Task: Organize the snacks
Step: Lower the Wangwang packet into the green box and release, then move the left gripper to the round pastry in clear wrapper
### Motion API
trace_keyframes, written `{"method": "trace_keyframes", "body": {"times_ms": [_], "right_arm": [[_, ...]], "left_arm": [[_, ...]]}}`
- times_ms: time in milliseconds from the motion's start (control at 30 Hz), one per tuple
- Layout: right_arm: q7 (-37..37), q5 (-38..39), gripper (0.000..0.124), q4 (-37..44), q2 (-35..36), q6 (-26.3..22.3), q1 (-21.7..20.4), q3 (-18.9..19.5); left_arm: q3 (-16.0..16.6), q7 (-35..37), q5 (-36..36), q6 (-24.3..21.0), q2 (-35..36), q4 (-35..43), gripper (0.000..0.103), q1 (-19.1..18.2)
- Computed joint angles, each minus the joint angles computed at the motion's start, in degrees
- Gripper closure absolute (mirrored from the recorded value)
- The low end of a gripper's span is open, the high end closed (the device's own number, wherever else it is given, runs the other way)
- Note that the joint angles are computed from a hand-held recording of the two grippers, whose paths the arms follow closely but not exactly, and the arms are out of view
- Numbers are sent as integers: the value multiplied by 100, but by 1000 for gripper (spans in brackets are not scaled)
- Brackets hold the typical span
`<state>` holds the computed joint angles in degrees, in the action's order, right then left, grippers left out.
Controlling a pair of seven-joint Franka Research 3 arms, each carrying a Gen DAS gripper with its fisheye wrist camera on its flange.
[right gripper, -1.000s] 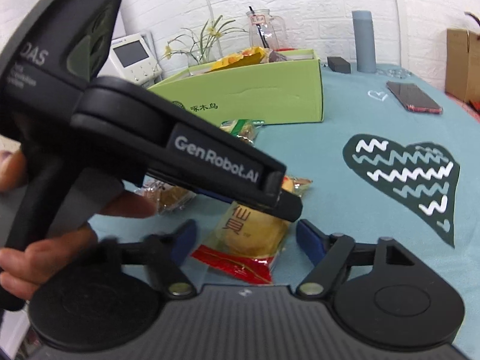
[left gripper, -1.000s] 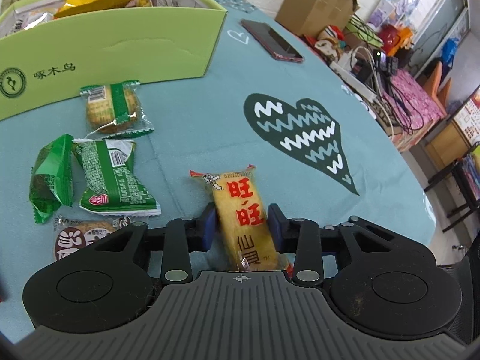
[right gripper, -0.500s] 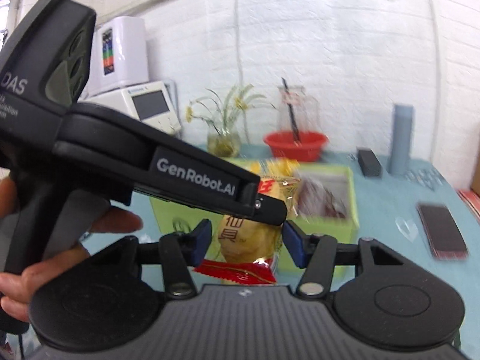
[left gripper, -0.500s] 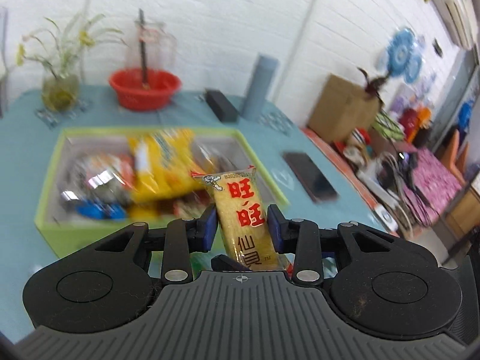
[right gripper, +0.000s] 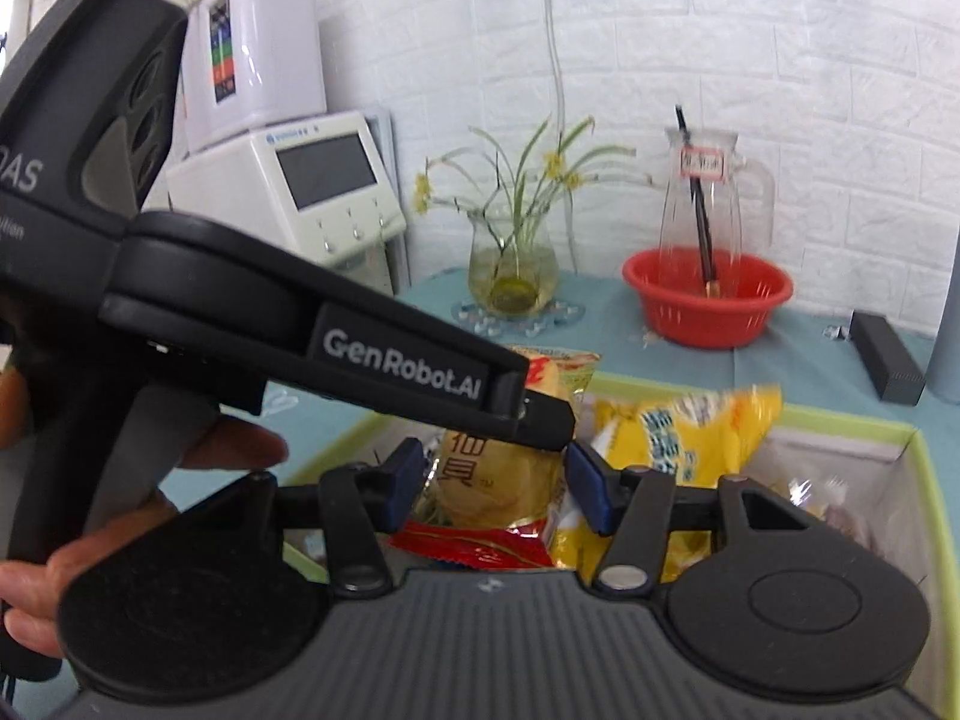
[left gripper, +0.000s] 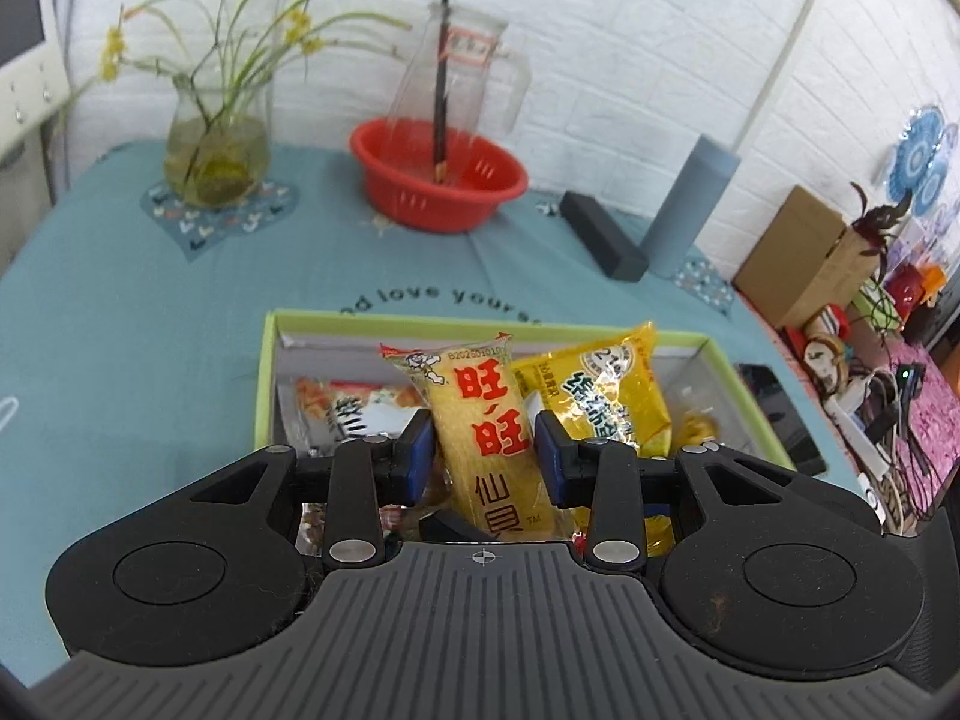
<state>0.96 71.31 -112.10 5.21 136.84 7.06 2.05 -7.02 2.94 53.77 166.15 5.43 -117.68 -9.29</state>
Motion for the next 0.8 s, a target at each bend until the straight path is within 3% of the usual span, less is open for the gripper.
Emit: {"method": "trace_keyframes", "body": {"times_ms": [100,200,300,333,433,600,800], "right_arm": [[-267,148,56,-62,-32,25,1,15],[-355,303,53,-213,-258,-154,-73,-78],[-689,631,46,-627,-751,-373,-182,-277],[-786,689,37,-808,-944,-469,-218,-369],[-1026,717,30,-1425,-1534,-590,-300,-647],[-597,1,30,-2318,-2214,-857,-500,-1019],[-101,-729,30,-3094,-2678,-947,-681,-1229]], "left_arm": [[87,-452,436,184,-42,-115,79,1],[21,-941,906,-36,-334,-225,71,-26],[-193,-1518,1531,-129,-794,-428,63,22],[-292,-1620,1629,-193,-945,-513,59,34],[-611,-1810,1758,-380,-1339,-798,57,24],[-1030,-2232,1525,-433,-1621,-1398,55,-108],[-1343,-2389,870,-921,-1438,-1758,56,-544]]}}
